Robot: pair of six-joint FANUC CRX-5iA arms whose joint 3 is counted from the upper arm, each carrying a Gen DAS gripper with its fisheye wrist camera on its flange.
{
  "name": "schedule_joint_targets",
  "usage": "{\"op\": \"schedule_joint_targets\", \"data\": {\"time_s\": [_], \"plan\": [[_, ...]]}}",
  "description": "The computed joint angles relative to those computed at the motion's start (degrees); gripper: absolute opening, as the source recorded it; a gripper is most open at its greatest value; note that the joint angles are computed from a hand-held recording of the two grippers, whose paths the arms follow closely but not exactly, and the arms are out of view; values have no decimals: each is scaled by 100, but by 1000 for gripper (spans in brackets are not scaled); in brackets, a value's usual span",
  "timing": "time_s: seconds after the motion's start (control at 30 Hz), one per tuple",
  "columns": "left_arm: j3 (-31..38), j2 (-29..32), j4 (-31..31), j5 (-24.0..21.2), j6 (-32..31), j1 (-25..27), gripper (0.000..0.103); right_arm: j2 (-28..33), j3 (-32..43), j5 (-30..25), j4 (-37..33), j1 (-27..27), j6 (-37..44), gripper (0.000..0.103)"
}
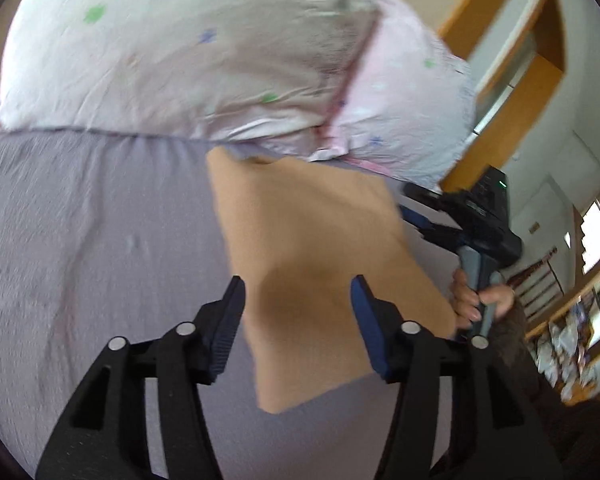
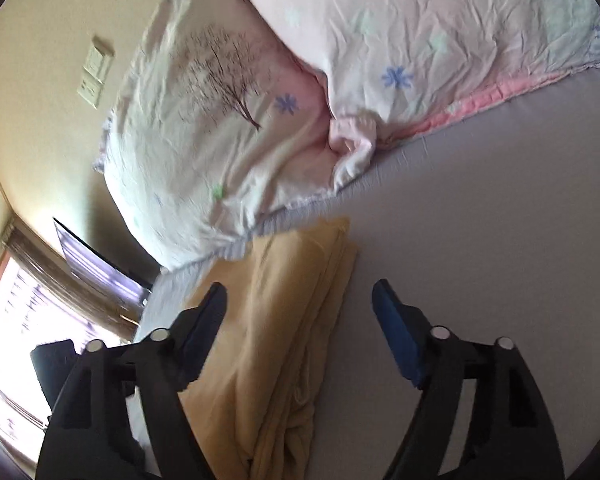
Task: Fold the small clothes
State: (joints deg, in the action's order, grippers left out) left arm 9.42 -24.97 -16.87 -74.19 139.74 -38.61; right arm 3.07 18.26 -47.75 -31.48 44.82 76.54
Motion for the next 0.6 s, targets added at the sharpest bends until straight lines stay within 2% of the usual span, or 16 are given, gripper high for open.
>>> {"op": "schedule_joint_targets", "data": {"time_s": [0.03,0.07,0.13,0.17,0.23,0.3,0.33,0.37,0.4,0.47,0.5,0.53,0.6], "plan": [[44,79,38,41,-128,-20,59,158,182,-197,180,65,-9,12],[116,233,124,22,-321,-35,59,254,227,-189,660,228,-277,7],[261,527,199,-95,-427,-36,59,401,160,-104,2102,663,-1376,7],[273,570,219,-138,-465,-30,59,405,93,-78,2493,761,-1708,7],[253,527,133,-184,-380,-159,59,150,-202,90,2805,854,-1950,8],[222,384,44,-212,-226,-293,66,-263,-645,321,3159,1045,-2080,17],[291,367,-129,-354,-67,-462,76,-503,-826,369,3151,1140,-2024,45],[426,406,-420,-594,164,-729,86,-726,-1019,415,3252,1265,-2077,88],[616,497,-795,-959,445,-1076,90,-1029,-1348,441,3652,1523,-2327,102],[1013,770,-1404,-1704,882,-1679,101,-1297,-1763,415,4491,2011,-2851,102],[1182,913,-1601,-2025,1018,-1879,101,-1425,-1918,251,4786,2216,-3032,102],[1378,1095,-1768,-2430,1152,-2092,101,-1506,-2056,-66,5214,2490,-3369,102],[1620,1367,-1794,-2965,1226,-2214,101,-1521,-2220,-645,5791,2931,-3849,102]]}}
